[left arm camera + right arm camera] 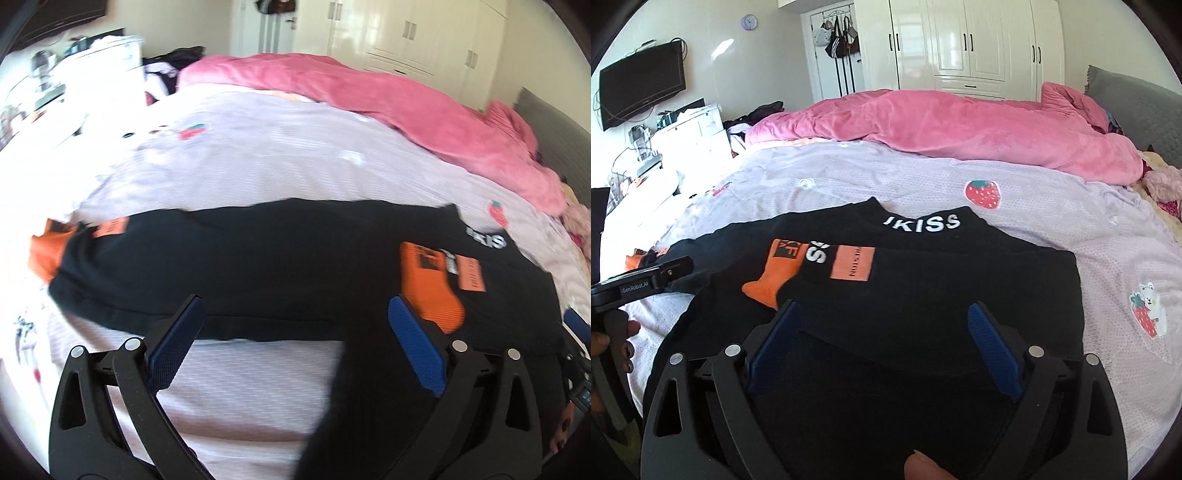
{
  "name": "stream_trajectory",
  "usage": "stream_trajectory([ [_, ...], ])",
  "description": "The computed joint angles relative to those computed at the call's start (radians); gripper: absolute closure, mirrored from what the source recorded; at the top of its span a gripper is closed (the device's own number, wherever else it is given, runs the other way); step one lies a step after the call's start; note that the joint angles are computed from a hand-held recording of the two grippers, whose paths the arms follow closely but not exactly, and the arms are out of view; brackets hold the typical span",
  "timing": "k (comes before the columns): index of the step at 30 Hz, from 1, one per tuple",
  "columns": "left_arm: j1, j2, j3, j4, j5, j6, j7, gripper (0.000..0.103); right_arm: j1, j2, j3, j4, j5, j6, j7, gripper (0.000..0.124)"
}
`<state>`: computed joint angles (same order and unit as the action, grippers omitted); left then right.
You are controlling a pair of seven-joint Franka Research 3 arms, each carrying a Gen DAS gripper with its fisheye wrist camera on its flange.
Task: Fold small clothes
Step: 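Move the left tool to the other sleeve's orange cuff and grasp it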
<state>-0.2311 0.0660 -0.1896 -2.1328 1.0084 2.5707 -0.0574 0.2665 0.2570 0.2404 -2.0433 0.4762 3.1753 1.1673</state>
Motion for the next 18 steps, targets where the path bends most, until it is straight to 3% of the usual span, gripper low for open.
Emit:
stream_trajectory([
  [4,0.024,-0.077,0.010,-0.082,0.025,-0.031,-0.069,0.010,0.020,0.003,0.011,0.018,0.008,-0.019,0.008,0.033],
  [13,0.115,-0.204,-0.003,-0.215,0.037,-0.022,-0.169,0.010,0.155,0.042,-0.067,0.087,-0.088,-0.057,0.104,0.033],
  [18,0.159,-0.258,-0.012,-0.277,0.034,-0.020,-0.208,0.010,0.169,0.069,-0.047,0.131,-0.114,-0.088,0.111,0.033],
])
